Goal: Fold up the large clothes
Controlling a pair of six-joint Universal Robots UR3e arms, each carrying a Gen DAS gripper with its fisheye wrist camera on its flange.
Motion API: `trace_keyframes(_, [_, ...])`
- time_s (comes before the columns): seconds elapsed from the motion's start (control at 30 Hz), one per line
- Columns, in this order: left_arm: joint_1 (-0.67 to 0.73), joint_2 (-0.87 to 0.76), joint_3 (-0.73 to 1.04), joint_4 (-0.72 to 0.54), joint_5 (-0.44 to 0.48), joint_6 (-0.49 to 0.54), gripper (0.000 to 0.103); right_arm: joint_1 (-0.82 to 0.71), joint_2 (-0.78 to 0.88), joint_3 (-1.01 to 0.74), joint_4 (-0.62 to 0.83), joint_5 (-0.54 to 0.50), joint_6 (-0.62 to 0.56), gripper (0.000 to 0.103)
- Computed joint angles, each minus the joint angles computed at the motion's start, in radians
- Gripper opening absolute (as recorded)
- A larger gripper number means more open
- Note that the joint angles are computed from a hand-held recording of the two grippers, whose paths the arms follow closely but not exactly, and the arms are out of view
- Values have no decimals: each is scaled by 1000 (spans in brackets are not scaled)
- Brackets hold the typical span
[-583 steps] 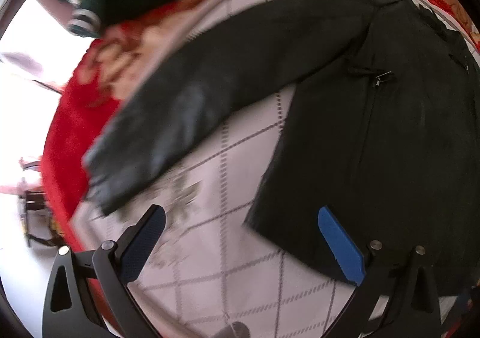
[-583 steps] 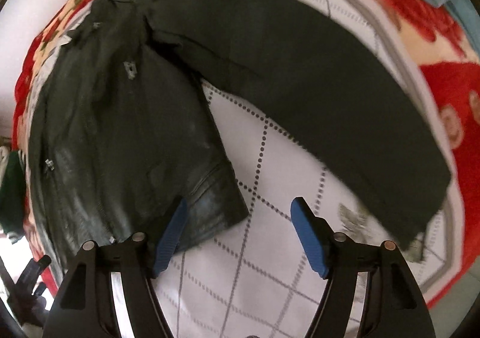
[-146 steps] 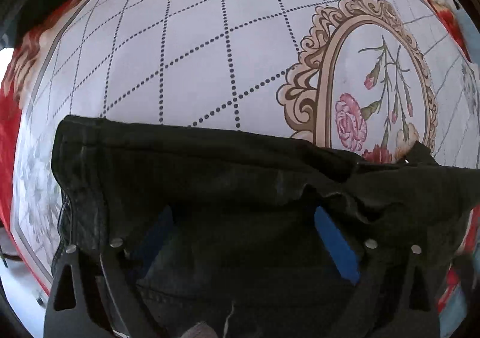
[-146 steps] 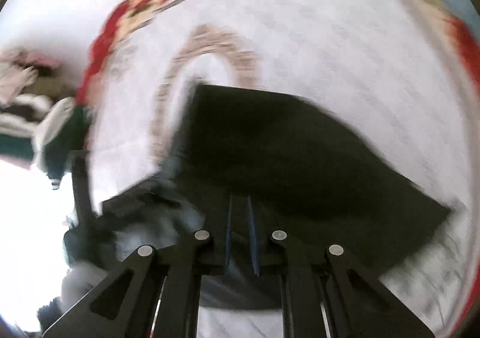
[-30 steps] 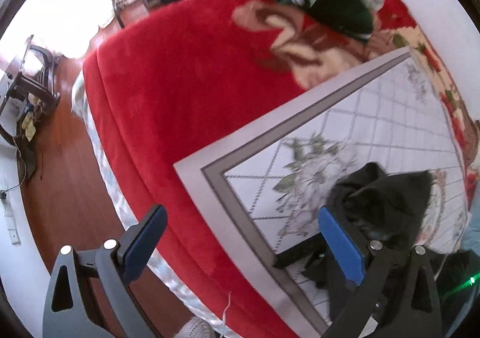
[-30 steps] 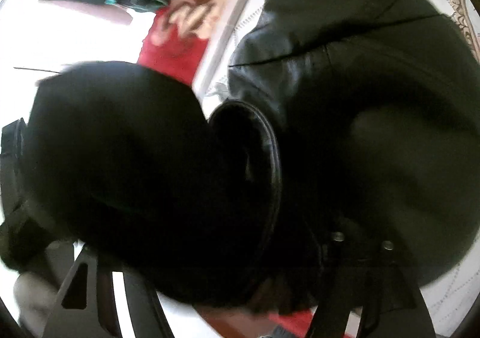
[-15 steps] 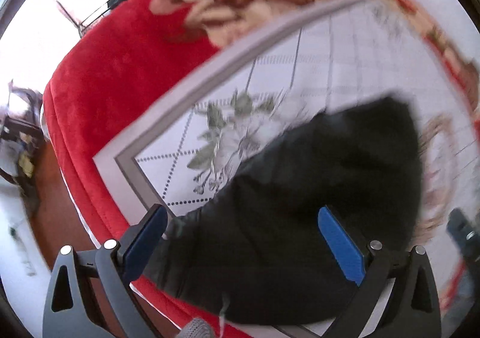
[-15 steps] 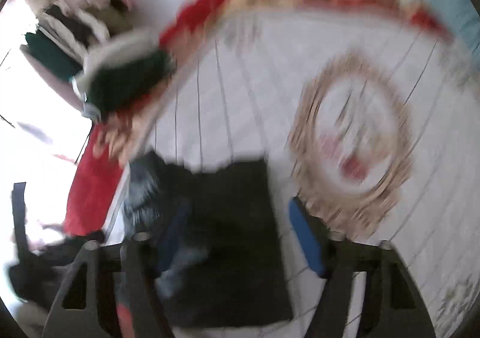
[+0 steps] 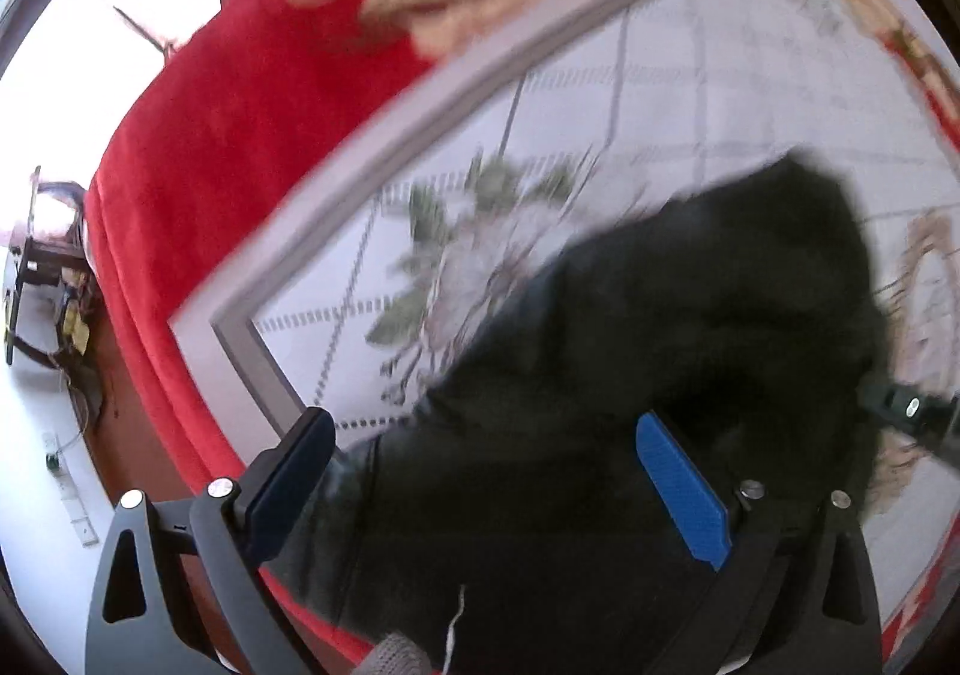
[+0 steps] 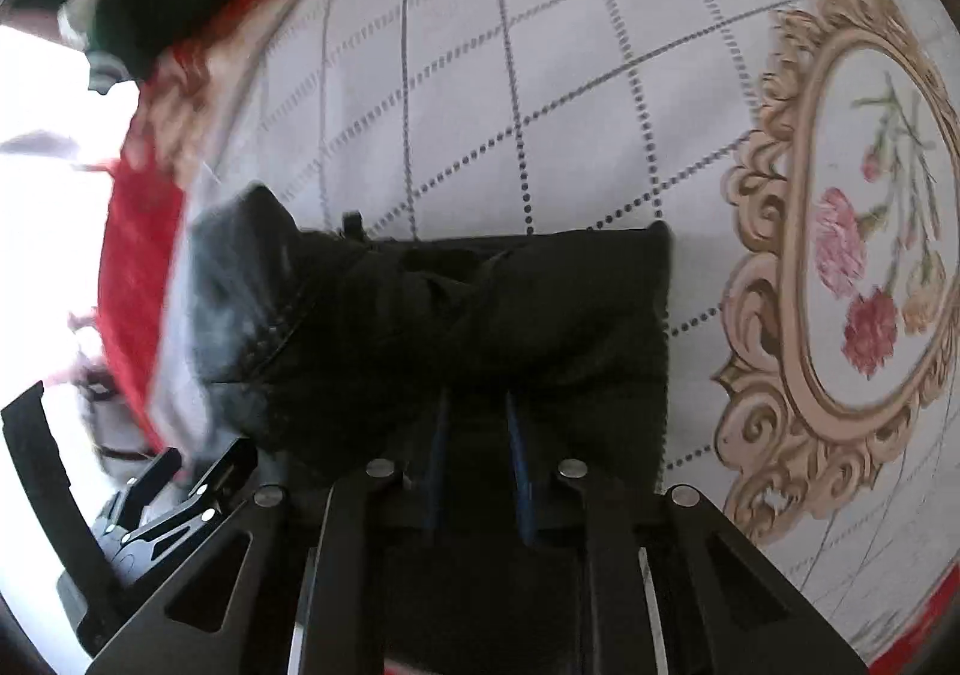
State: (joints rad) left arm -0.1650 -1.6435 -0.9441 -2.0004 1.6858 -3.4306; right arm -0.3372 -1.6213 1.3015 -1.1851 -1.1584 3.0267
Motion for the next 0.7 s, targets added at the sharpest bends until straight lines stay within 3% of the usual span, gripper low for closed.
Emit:
trace_keyframes(0.1, [-36,-134,256,-54,-30,-4,103,-171,-202,124,-42,49,-34,23])
trace_keyframes(0.17, [-79,-231,331,-38,0,-5,103,-230,-277,184,-89,49,-48,43])
trace_keyframes(0.23, [-114,-320,339,-10,44,-4,103,-262,-271,203,-55,69,-89,43])
trace_keyframes(0.43, [-28,-287,97,161,-34,11,103,-222,-184,155,6,109,-123,39])
trace_keyframes(0.5, [2,-261,36,193,-70,16,103,-155,-151,158,-45,128,-103,39])
trace_keyframes(0.63, [16,-257,-8,231,-68,23,103,7,-39,195,-249,16,30,39])
trace_keyframes(0.7, [35,-245,-27,234,-95,18,103,19,-7,146,-222,10,23,39])
